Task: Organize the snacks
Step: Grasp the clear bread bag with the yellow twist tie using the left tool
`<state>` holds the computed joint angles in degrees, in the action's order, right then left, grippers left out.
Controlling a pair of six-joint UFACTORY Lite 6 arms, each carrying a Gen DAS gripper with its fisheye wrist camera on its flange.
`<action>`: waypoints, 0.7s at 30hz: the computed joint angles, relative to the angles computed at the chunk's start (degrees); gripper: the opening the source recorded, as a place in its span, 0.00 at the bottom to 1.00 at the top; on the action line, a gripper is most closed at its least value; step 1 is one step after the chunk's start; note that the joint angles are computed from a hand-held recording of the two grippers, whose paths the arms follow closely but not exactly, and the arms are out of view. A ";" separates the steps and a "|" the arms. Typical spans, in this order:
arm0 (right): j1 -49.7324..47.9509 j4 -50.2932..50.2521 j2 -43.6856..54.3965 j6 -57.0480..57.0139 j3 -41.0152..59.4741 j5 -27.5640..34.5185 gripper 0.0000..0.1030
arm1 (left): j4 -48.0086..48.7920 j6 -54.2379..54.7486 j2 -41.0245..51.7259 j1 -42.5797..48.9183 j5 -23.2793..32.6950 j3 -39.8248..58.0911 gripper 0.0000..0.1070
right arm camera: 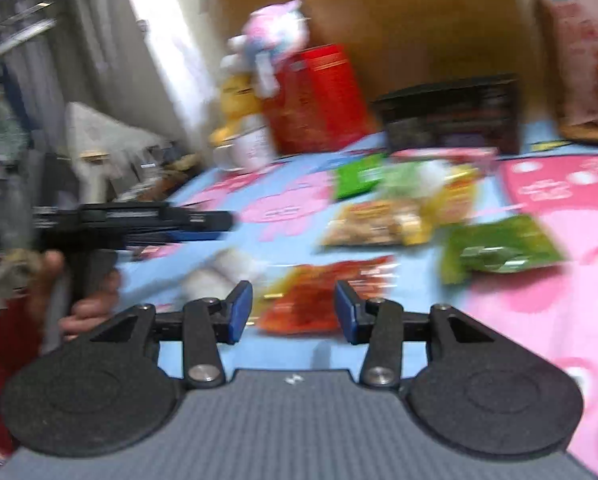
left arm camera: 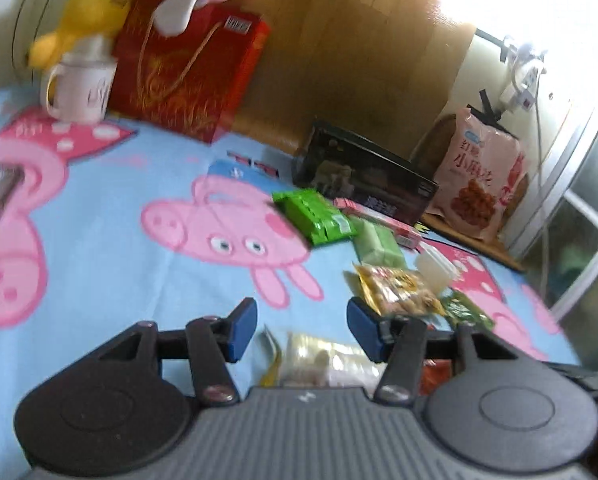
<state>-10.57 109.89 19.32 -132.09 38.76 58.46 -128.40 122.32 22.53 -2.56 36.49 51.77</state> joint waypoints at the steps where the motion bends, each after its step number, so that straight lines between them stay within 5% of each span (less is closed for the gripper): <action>1: 1.29 -0.58 1.03 1.10 1.32 -0.33 0.46 | 3.39 -2.81 0.19 1.35 1.56 -0.33 0.48; 6: 9.65 -2.37 5.69 3.00 7.56 -6.12 0.46 | 12.67 -7.98 1.27 4.73 6.59 -1.88 0.51; 10: 17.10 3.76 7.63 0.24 10.42 -9.76 0.47 | 9.18 -4.12 1.26 3.64 7.50 -4.38 0.51; 13: 21.64 14.90 6.04 -9.89 9.41 -15.07 0.38 | 3.04 0.85 -0.52 1.39 5.56 -5.97 0.49; 21: 17.54 17.07 5.72 -11.53 9.38 -13.18 0.36 | 4.19 -2.96 2.87 -1.10 5.62 0.69 0.49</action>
<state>6.97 126.96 25.04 -143.62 48.14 45.28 -124.21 119.36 25.39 -3.67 42.11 52.46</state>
